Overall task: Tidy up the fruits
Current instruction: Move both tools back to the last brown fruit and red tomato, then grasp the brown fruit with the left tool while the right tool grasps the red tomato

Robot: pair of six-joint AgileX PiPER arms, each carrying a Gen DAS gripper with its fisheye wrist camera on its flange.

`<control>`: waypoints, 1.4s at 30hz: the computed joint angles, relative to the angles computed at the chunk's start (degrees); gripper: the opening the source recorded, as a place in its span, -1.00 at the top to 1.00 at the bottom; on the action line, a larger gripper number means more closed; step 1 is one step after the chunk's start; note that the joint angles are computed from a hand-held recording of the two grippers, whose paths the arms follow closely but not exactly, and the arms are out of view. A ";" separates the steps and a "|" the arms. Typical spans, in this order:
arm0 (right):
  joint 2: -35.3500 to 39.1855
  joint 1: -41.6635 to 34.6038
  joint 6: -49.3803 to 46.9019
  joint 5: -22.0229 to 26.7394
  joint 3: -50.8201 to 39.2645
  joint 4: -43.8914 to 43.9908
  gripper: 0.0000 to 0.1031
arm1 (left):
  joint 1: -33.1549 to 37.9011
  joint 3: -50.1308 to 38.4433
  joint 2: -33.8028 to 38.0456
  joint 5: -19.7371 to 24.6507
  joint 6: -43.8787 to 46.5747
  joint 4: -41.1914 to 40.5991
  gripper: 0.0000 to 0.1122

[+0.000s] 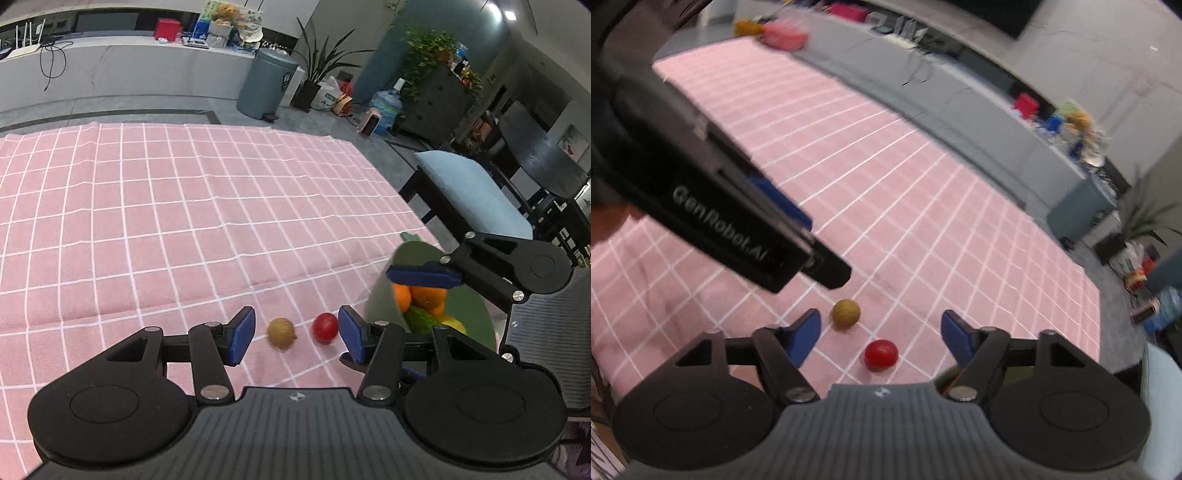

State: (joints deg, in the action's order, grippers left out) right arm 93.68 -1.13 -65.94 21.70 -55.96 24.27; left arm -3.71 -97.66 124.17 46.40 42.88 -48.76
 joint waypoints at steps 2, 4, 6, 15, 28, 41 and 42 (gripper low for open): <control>1.99 0.46 1.24 1.49 -1.80 -3.31 -0.08 | -0.25 -1.58 1.27 0.67 -0.83 1.51 -0.04; 4.85 0.77 2.92 3.60 -4.71 -6.84 0.05 | -0.87 -2.83 2.60 1.19 -0.68 2.87 -0.04; 7.38 0.74 3.97 5.64 -7.20 -9.24 0.12 | -1.43 -4.20 4.08 2.04 0.06 3.75 -0.04; 16.57 -1.08 4.25 13.79 -17.24 -13.06 0.19 | -3.30 -6.20 7.73 2.51 3.12 2.54 -0.04; 19.85 -2.43 -1.40 15.80 -19.68 -11.36 0.34 | -5.12 -10.30 11.66 2.08 -1.89 7.01 0.12; 18.89 -2.32 -3.00 12.96 -16.80 -11.21 0.50 | -5.28 -9.85 12.29 -0.72 -3.64 6.25 0.48; 18.71 -2.33 -3.14 12.68 -16.48 -11.10 0.50 | -5.14 -9.91 12.40 -0.64 -3.59 5.87 0.48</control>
State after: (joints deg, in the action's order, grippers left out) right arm 112.39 -3.46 -69.08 34.38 -72.44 13.17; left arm -8.85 -107.58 136.57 45.76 39.29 -42.90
